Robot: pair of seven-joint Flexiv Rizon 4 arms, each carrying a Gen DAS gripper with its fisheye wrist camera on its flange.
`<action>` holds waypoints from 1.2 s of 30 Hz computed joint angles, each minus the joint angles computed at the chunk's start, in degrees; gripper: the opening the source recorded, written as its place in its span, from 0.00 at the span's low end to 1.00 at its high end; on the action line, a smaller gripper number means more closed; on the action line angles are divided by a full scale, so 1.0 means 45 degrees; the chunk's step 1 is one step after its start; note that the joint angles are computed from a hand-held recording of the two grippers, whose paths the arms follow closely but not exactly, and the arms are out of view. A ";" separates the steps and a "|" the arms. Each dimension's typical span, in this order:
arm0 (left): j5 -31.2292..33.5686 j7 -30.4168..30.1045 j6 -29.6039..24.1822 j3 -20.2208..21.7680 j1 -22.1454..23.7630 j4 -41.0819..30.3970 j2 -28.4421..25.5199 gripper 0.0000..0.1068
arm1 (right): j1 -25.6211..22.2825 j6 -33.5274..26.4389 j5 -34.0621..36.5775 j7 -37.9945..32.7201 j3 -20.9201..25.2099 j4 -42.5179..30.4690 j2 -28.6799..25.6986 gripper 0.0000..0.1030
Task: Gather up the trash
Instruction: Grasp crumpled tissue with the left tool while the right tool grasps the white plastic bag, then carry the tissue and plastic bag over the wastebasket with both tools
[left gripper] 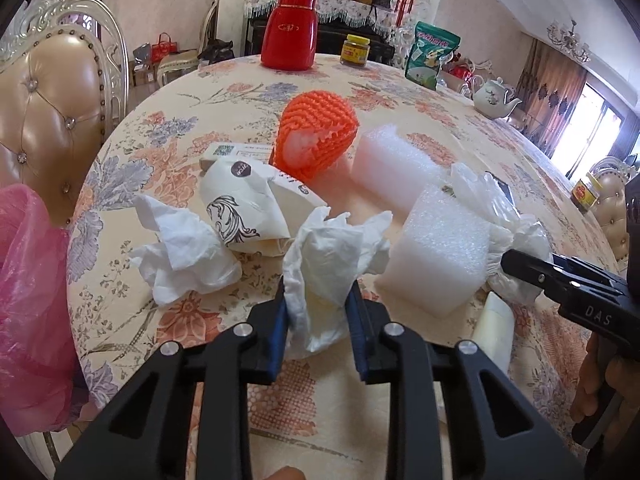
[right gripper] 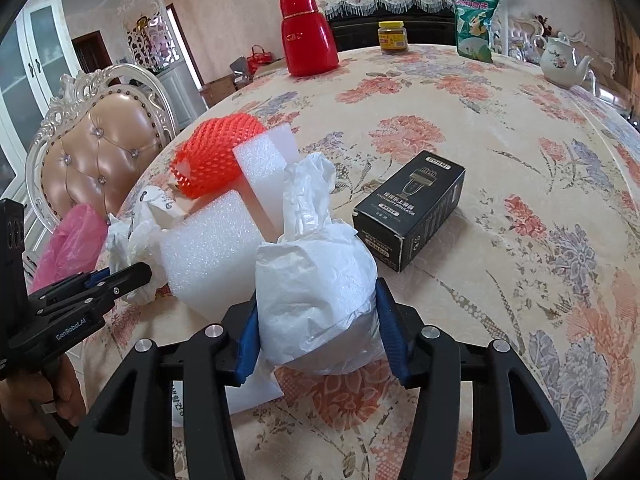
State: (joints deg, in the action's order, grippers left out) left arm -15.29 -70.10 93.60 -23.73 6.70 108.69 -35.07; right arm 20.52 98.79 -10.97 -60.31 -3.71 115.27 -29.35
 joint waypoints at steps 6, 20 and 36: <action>0.0276 0.0011 0.0630 -0.0965 0.0874 0.0525 0.0282 0.25 | 0.1535 0.0527 0.0428 0.0121 -0.1676 0.0575 0.0437 0.48; 0.1993 -0.1190 0.1735 -0.2543 0.2884 0.1349 0.0913 0.25 | 0.5913 0.0821 0.1903 -0.0672 -0.5843 0.1115 0.0868 0.48; 0.3741 -0.2818 0.2503 -0.3586 0.5077 0.2077 0.1586 0.25 | 0.7855 0.0751 0.2180 -0.1038 -0.7243 0.0958 0.0911 0.48</action>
